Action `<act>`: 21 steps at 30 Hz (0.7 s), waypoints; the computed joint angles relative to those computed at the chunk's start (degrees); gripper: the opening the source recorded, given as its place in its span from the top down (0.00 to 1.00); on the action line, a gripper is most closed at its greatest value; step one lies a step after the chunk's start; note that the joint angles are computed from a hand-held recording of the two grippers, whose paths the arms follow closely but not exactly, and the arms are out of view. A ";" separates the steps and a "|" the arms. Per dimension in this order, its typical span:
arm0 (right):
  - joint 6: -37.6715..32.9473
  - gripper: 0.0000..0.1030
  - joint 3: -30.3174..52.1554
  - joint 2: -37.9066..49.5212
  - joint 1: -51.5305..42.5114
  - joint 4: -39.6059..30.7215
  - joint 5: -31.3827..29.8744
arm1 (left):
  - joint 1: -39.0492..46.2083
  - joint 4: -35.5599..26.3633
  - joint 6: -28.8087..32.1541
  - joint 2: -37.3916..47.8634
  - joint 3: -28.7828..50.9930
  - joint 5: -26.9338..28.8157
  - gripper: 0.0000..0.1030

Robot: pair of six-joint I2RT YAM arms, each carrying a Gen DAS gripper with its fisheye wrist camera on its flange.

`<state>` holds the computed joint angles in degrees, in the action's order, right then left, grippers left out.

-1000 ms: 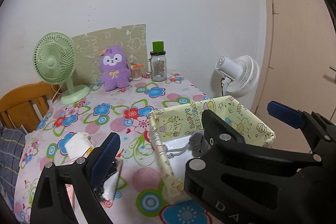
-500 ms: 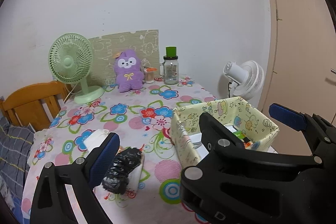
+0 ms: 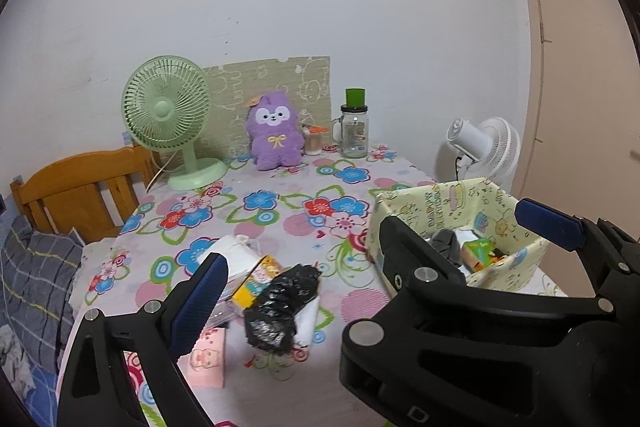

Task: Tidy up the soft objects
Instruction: 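Withdraw both tools from the box back toward the remaining items, then grasp the black plastic bag with the right tool while the left tool grasps the pink packet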

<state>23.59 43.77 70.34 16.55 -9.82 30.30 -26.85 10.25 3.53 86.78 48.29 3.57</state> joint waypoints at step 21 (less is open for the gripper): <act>3.86 0.01 4.10 13.22 4.58 3.76 -1.19 | 8.77 2.40 2.38 6.32 -0.20 5.57 0.05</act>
<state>27.46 47.88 83.56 21.13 -6.07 29.11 -18.09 12.65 5.91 93.09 48.08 9.14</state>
